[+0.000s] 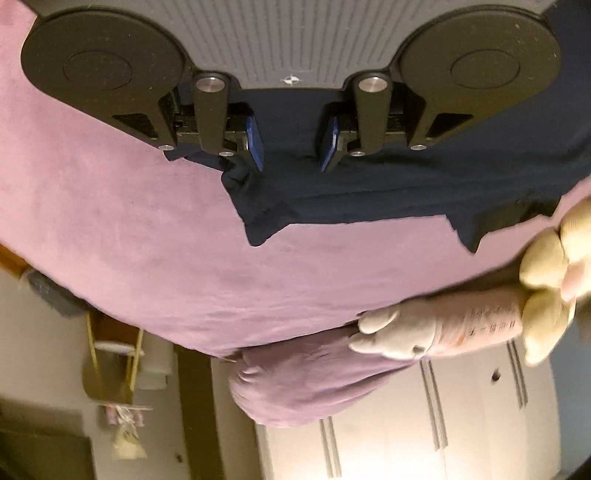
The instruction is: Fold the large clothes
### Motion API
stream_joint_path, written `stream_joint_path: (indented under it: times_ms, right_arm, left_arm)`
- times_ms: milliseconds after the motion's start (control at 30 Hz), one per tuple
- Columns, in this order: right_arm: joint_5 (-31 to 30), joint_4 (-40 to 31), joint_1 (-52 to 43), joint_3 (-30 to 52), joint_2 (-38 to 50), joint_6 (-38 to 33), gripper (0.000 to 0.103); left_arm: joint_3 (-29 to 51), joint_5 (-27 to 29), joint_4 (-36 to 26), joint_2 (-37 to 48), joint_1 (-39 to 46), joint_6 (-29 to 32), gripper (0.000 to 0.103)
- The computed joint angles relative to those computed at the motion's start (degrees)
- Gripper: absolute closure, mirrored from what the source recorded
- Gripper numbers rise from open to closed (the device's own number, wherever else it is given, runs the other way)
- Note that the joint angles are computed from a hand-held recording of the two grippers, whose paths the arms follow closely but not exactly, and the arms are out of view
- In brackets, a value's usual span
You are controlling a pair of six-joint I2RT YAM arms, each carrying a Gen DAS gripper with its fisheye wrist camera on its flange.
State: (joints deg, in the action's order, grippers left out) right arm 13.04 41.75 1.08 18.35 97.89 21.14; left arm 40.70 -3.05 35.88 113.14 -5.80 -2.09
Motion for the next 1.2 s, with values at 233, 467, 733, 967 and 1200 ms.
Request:
stream_joint_path:
  times_ms: [233, 467, 733, 967, 1200]
  right_arm:
    - [11.45, -4.99, 7.65, 0.68, -3.19, -1.43, 0.068]
    - [16.01, -4.51, 10.48, -1.01, -3.78, -0.88, 0.068]
    - [21.12, -21.27, 14.49, 4.45, -7.54, 0.34, 0.063]
    - [29.55, -46.84, 36.57, -6.61, -39.09, 22.52, 0.061]
    - [33.63, -61.2, 59.5, -3.82, -39.74, 48.63, 0.044]
  left_arm:
    - [-1.47, 0.14, -2.61, -3.21, 0.92, 1.21, 0.002]
    - [-2.1, 2.52, -1.81, -3.01, 3.13, 0.72, 0.0]
    - [1.18, 12.71, -19.34, -8.61, 12.09, -4.23, 0.0]
    - [-8.28, 36.71, -38.19, -22.88, 35.8, 11.39, 0.0]
    - [-7.52, 48.9, -60.28, -21.7, 51.24, 28.72, 0.0]
